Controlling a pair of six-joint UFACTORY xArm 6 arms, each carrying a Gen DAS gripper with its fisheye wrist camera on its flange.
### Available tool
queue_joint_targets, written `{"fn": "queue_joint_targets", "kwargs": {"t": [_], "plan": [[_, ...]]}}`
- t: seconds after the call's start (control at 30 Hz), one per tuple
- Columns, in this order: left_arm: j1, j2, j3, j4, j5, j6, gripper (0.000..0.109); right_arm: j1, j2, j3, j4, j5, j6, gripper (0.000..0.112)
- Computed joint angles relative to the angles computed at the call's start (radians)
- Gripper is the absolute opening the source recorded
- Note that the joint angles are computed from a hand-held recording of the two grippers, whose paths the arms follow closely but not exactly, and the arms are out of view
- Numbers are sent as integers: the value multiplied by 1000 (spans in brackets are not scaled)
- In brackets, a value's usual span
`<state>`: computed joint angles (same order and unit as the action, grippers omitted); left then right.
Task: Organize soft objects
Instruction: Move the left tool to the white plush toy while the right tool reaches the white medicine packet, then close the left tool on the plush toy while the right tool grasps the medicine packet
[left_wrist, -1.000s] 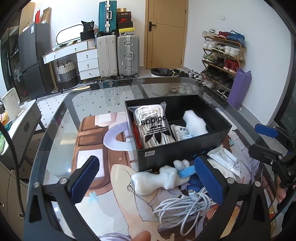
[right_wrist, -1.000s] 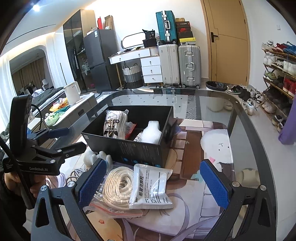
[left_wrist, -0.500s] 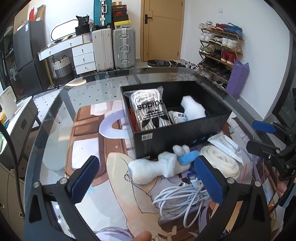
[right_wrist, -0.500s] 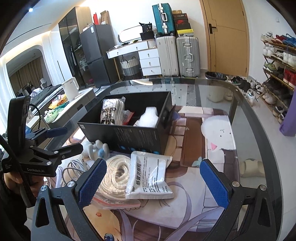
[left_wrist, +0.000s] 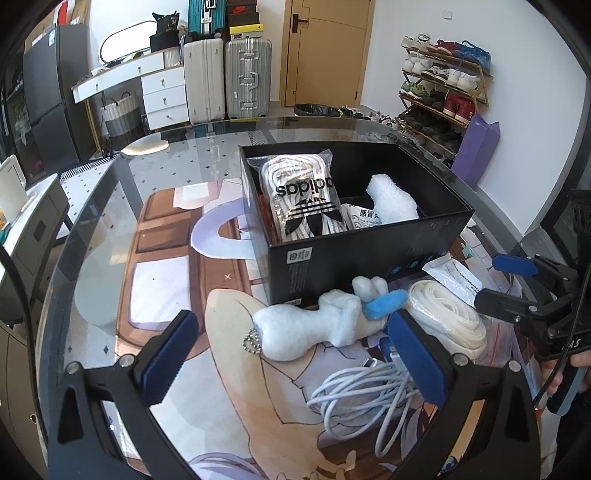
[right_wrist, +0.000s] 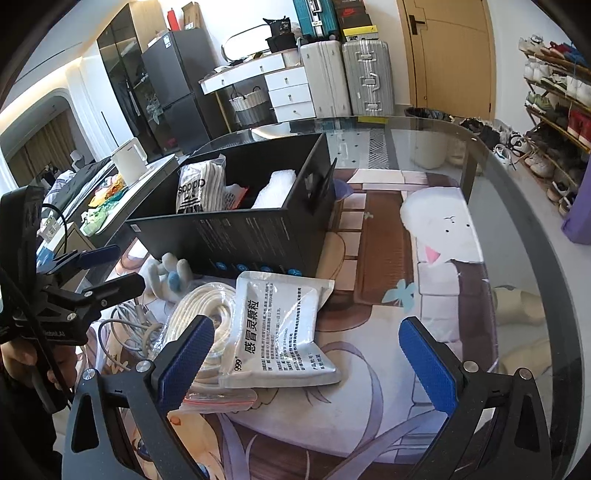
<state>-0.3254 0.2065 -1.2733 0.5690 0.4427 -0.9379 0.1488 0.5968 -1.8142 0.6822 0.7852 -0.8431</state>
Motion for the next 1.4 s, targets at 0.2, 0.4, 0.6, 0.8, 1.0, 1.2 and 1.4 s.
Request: {"fn": "queue_joint_targets", "kwargs": {"t": [0.2,0.4,0.6,0.8,1.0,1.2,1.4], "plan": [[11,0,3,-35,-9,16,103,6,19,-29,-9,11,4,102],[22,17,-15,-71,4,49,103,5,31,-45,-20,19,7,102],[23,35,-20,-155,7,114,103,4,43,-59,-34,38,14,96],[30,39,-20,-230,4,154,97,2,59,-81,-35,69,14,87],[30,45,-17,-306,0,221,87,-2,69,-98,-23,105,7,77],[28,47,-13,-361,-29,276,73,-9,80,-115,-1,145,0,66],[23,37,6,-400,-60,306,61,-9,62,-87,23,147,-27,50]]}}
